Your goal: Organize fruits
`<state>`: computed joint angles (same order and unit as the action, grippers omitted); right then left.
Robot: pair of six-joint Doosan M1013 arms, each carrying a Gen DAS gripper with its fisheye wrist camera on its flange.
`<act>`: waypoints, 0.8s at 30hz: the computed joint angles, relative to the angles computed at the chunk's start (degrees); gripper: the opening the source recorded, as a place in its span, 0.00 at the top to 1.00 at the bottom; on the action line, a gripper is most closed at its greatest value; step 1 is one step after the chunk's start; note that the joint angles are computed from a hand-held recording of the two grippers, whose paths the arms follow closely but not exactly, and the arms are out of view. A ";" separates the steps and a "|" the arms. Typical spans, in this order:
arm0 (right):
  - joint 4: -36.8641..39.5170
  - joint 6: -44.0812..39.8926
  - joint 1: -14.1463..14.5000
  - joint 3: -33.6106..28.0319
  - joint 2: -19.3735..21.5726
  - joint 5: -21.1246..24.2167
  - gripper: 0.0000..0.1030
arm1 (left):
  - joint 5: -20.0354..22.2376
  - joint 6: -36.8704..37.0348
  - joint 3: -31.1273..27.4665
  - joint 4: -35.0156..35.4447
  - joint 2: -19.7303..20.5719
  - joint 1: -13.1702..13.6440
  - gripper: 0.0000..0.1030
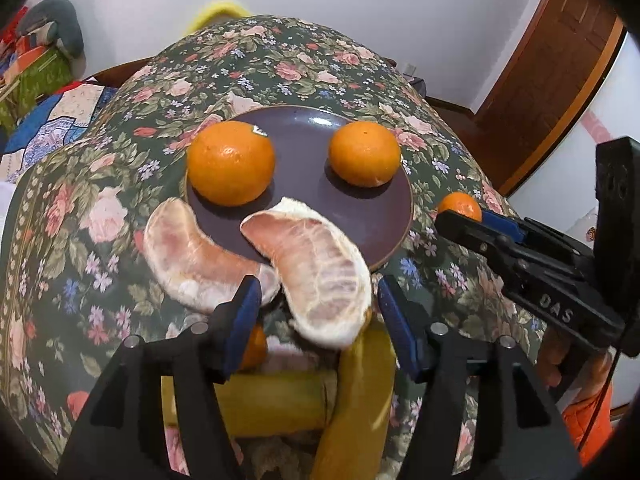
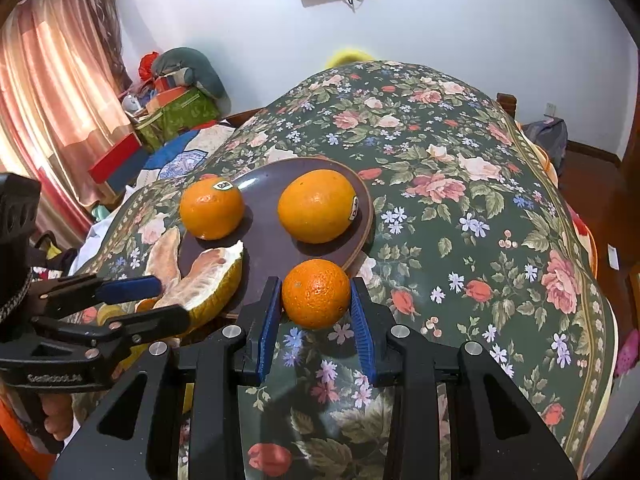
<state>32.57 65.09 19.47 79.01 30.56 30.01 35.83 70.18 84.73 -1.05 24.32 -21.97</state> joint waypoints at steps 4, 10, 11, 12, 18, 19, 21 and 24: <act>-0.21 -0.15 0.06 0.05 0.02 0.20 0.70 | -2.23 -1.07 1.94 3.55 -1.31 -0.86 0.64; 0.00 -0.04 0.11 -0.27 0.31 0.43 0.70 | -1.14 -0.87 1.46 5.13 -0.98 -1.61 0.75; 0.22 -0.28 0.10 -0.32 0.33 0.54 0.70 | -0.97 -0.93 1.40 4.94 -0.94 -1.62 0.75; 0.50 -0.65 0.10 -0.30 0.32 0.59 0.70 | -1.01 -0.66 1.43 4.37 -0.97 -1.55 0.75; -0.39 -0.31 0.30 -1.28 1.09 1.03 0.70 | -2.74 -5.30 3.84 8.08 -2.93 -1.54 0.75; -0.57 -0.22 0.35 -1.48 1.26 1.15 0.70 | -2.95 -6.18 4.27 8.71 -3.30 -1.43 0.75; -1.66 0.60 0.58 -2.20 1.74 1.41 0.70 | -3.12 -9.19 5.10 11.39 -4.03 -1.18 0.75; -2.88 1.55 0.89 -3.44 2.59 2.18 0.70 | -2.33 -12.86 5.57 14.16 -4.40 -0.63 0.68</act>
